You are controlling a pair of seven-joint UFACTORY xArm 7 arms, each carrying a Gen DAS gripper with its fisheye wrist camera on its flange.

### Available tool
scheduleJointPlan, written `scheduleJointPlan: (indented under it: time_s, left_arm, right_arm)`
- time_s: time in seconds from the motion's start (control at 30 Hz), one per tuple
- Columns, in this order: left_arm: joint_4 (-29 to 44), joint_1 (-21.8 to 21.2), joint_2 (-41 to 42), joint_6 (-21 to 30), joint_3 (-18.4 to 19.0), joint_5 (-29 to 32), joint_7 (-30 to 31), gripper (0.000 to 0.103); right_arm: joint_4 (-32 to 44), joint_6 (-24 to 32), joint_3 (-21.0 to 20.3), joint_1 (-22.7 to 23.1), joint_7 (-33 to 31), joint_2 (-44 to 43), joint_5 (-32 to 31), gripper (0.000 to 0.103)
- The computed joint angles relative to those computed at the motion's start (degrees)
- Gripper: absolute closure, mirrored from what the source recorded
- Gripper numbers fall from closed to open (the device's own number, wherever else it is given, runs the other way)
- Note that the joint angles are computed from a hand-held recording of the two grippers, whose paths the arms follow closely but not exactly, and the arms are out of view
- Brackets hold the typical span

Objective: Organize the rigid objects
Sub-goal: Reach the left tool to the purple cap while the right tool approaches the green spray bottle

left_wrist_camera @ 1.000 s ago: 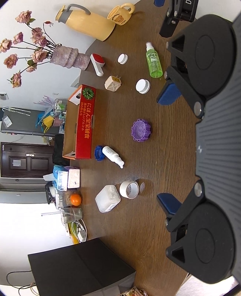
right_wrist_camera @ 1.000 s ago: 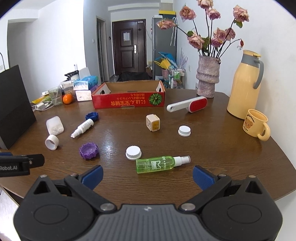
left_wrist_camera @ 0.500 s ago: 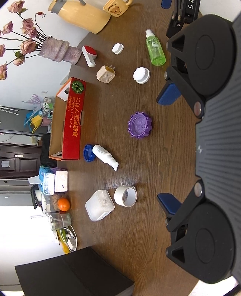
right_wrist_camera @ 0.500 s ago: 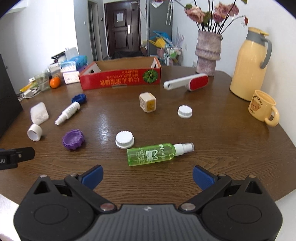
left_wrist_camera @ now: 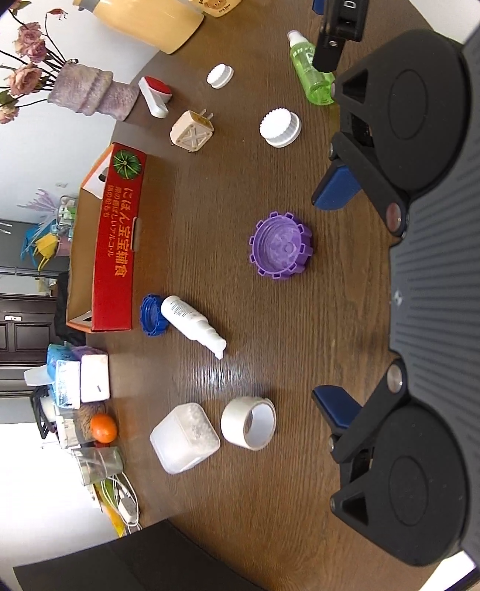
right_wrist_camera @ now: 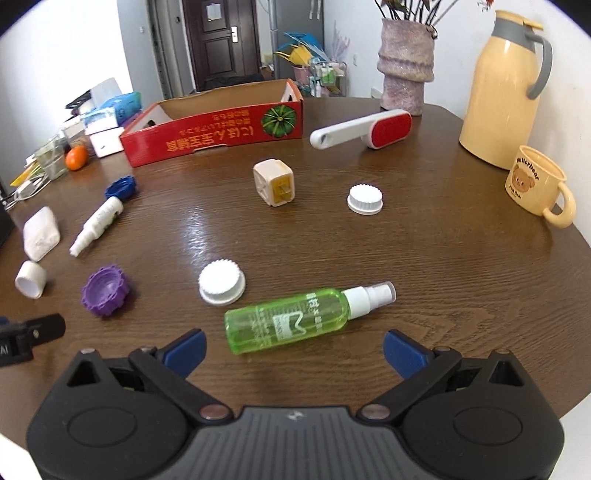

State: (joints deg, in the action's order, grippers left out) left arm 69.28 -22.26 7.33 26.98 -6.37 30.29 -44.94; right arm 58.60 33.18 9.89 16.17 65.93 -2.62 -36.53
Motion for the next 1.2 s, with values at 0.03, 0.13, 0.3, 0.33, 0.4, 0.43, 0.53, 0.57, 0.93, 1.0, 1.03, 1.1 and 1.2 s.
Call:
scheduleJointPlan:
  time_s: [0.03, 0.13, 0.3, 0.33, 0.4, 0.43, 0.53, 0.57, 0.93, 1.0, 1.03, 1.1, 1.2]
  left_arm:
    - [0.79, -0.04, 0.78, 0.31, -0.02, -0.01, 0.2, 0.0]
    - [2.94, -0.51, 2.79, 1.27, 0.21, -0.01, 0.84, 0.0]
    - [6.62, -1.49, 6.27, 2.91, 0.94, -1.42, 2.49, 0.0]
    - [7.44, -1.77, 7.07, 3.3, 1.15, -1.6, 2.71, 0.0]
    - [9.04, -2.26, 8.64, 3.99, 1.57, -2.12, 3.16, 0.0]
    - [9.84, -2.5, 9.42, 4.42, 1.76, -2.45, 3.39, 0.0]
    - [11.65, -3.12, 11.25, 5.2, 2.44, -3.11, 3.9, 0.0]
    - [12.22, -3.38, 11.8, 5.4, 2.72, -3.15, 3.85, 0.0]
    - [15.49, -5.73, 14.98, 6.05, 5.19, -0.77, 0.77, 0.003]
    - [15.57, -6.15, 15.12, 5.69, 5.54, 0.15, 0.06, 0.006]
    - [15.46, -6.37, 15.04, 5.42, 5.7, 0.69, -0.31, 0.01]
    - [15.26, -6.69, 14.87, 4.87, 5.95, 1.71, -1.05, 0.02]
    - [14.92, -6.68, 14.64, 3.66, 5.98, 2.5, -1.52, 0.041]
  right_arm:
    - [0.61, -0.14, -0.17, -0.13, -0.34, 0.81, 0.34, 0.001]
    - [2.11, -0.45, -0.86, -0.11, -1.61, 2.87, 1.5, 0.001]
    - [4.14, -1.23, -2.37, 0.16, -2.98, 5.65, 2.96, 0.004]
    - [4.48, -1.67, -2.65, 0.21, -3.52, 6.2, 3.51, 0.005]
    - [5.17, -2.05, -3.09, 0.41, -4.55, 7.1, 4.36, 0.007]
    - [5.65, -2.11, -3.32, 0.56, -5.05, 7.69, 4.46, 0.008]
    - [6.33, -2.63, -3.92, 0.85, -6.8, 8.71, 5.69, 0.011]
    - [6.38, -2.82, -4.11, 0.95, -7.2, 8.9, 5.94, 0.012]
    - [6.03, -4.71, -5.95, 0.42, -8.72, 9.18, 6.97, 0.015]
    - [5.84, -5.48, -6.01, 0.0, -8.4, 8.98, 7.87, 0.014]
    - [5.91, -5.6, -6.02, -0.15, -8.26, 9.02, 8.25, 0.014]
    - [6.51, -5.1, -6.06, -0.37, -8.16, 9.48, 9.06, 0.014]
    - [7.3, -4.6, -6.23, -0.54, -7.63, 10.41, 10.38, 0.014]
